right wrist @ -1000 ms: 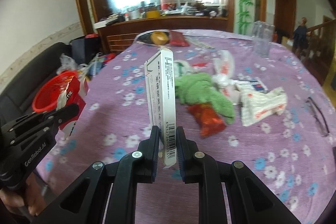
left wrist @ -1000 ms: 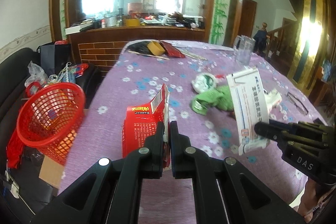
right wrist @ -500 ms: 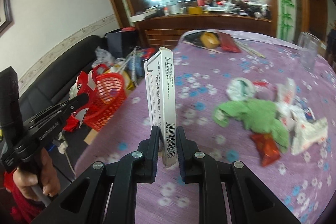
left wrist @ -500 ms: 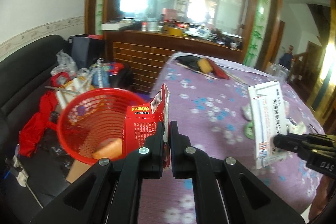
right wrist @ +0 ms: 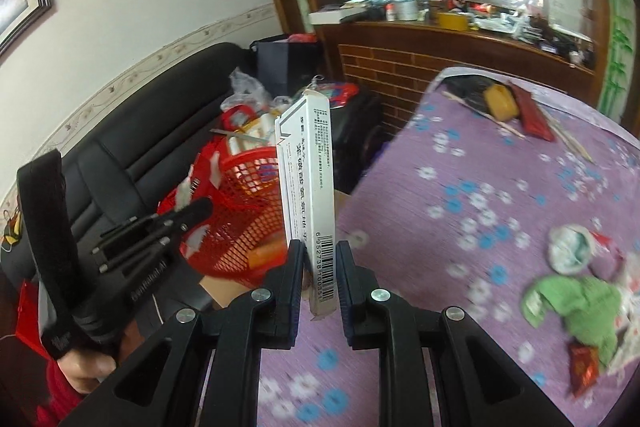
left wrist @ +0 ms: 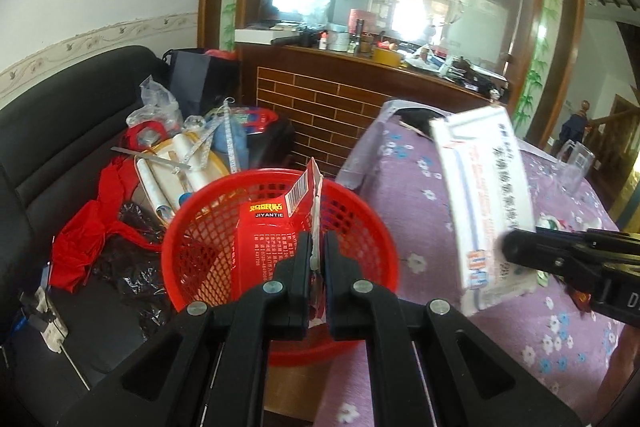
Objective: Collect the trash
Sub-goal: 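Drop the red box into the basket with the left gripper while the right holds the white box, then release the white box into the basket with the right gripper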
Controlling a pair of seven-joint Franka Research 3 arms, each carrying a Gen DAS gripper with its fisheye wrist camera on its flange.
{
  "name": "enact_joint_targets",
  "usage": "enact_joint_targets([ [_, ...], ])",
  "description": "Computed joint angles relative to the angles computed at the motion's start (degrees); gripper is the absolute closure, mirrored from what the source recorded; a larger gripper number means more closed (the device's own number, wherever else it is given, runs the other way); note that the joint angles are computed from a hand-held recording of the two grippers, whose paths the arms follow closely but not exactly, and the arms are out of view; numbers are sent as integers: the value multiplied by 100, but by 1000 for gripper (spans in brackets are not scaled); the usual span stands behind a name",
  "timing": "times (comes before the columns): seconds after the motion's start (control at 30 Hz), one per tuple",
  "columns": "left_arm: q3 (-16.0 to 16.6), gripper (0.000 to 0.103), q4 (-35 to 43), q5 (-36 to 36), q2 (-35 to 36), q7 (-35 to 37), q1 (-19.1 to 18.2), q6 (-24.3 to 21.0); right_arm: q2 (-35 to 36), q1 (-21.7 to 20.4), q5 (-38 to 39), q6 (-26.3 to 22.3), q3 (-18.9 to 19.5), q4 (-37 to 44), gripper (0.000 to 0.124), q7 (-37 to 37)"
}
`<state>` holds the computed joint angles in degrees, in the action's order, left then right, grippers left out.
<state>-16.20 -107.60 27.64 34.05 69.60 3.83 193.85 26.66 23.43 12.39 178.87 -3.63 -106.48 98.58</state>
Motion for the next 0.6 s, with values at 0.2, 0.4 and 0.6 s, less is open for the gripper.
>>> enact_joint_targets([
  [0.2, 162, 96, 302, -133, 163, 9, -100, -120, 858, -228, 87, -525, 268, 1320, 104, -50],
  [0.4, 823, 45, 325, -539, 122, -86, -695, -9, 1370, -566, 251, -834, 591, 2083, 91, -291],
  [0.6, 638, 45, -38, -412, -87, -27, -674, 157, 521, -945, 604, 6, 915, 633, 87, -701],
])
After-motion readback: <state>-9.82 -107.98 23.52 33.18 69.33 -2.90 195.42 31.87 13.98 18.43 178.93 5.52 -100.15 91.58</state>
